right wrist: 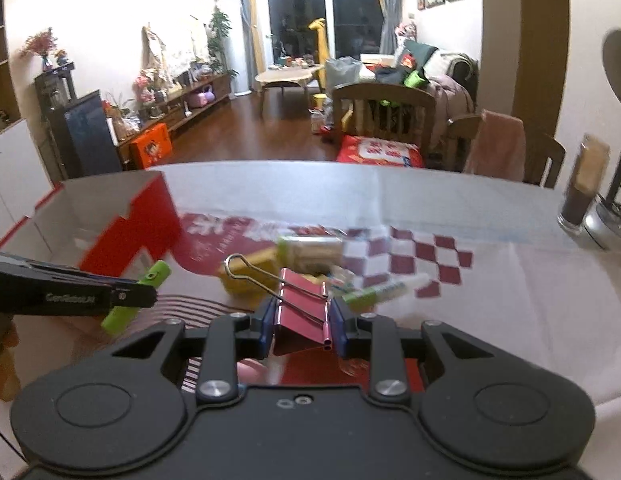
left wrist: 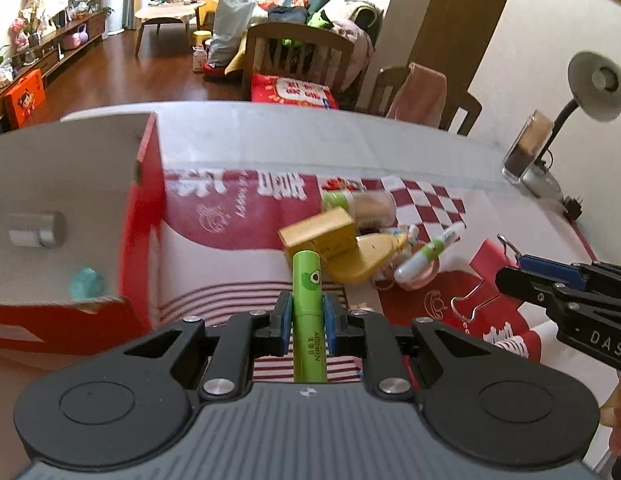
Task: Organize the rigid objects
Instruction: 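Carry the highlighter and binder clip with both tools over the box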
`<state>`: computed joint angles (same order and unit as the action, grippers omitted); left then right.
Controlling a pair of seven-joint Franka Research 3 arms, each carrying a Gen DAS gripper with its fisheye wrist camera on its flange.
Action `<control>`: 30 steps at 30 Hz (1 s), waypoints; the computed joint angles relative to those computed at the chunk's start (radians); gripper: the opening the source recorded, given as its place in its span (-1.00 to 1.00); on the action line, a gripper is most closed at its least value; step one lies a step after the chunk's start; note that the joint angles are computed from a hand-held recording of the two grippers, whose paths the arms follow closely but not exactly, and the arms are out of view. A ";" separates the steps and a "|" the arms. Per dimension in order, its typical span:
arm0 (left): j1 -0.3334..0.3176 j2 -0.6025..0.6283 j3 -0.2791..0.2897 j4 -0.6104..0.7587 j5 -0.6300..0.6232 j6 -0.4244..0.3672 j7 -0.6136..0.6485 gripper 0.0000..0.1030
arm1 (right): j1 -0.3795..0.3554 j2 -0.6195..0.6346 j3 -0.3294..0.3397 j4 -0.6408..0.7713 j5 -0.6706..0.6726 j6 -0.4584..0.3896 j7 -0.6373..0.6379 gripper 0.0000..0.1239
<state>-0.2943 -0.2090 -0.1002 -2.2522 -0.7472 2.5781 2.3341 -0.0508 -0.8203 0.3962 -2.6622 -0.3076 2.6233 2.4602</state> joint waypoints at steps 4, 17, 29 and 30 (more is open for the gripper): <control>0.020 -0.005 0.025 0.031 -0.001 -0.038 0.030 -0.68 | -0.006 0.063 0.028 0.080 -0.008 0.002 0.013 -0.55; 0.146 0.037 0.078 0.163 -0.036 -0.179 0.135 -0.68 | -0.026 0.330 0.128 0.367 -0.206 -0.012 0.175 -0.55; 0.280 0.134 0.080 0.300 -0.036 -0.258 0.193 -0.68 | 0.041 0.628 0.149 0.639 -0.434 -0.085 0.317 -0.55; 0.291 0.147 0.079 0.317 -0.034 -0.265 0.193 -0.68 | 0.050 0.656 0.145 0.663 -0.449 -0.091 0.321 -0.55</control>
<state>-0.0029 -0.0616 -0.0210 -1.9355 -0.7814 2.3131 2.5274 -0.0004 -0.1641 0.5417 -1.9990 -0.7566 2.5320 2.7815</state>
